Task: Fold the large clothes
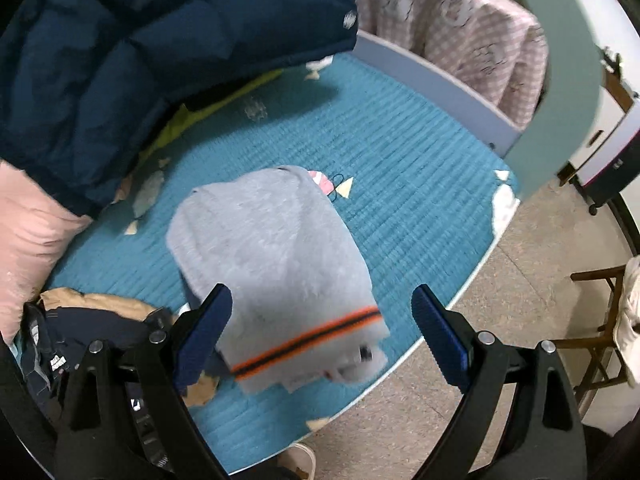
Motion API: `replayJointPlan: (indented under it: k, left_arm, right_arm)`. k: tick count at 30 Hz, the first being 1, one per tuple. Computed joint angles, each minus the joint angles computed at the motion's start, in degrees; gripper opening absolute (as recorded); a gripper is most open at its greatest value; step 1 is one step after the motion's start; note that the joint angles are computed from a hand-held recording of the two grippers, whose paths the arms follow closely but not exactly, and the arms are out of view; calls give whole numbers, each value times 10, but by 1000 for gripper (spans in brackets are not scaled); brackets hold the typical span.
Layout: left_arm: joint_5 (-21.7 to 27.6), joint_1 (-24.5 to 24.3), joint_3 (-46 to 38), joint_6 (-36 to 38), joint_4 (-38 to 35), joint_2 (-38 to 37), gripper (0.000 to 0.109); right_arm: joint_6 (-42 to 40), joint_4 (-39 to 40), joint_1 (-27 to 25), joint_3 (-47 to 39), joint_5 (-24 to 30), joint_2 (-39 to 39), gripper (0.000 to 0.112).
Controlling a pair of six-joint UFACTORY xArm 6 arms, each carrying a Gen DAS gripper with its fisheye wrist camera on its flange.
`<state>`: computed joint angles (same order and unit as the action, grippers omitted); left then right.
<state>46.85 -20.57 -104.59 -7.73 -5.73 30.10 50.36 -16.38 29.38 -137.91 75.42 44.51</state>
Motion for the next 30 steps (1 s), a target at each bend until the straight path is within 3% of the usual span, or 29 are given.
replayJointPlan:
  k: [4, 12, 21, 30]
  left_arm:
    - [-12, 9, 92, 15, -2, -90, 89]
    - [-39, 30, 285, 63, -29, -292, 89]
    - [-20, 83, 467, 133, -77, -524, 89]
    - [68, 218, 563, 238, -126, -731, 89]
  right_arm:
    - [45, -30, 38, 113, -17, -93, 88]
    - [138, -98, 139, 212, -8, -201, 88]
    - [227, -199, 283, 179, 70, -217, 89]
    - [254, -285, 397, 36, 130, -139, 93]
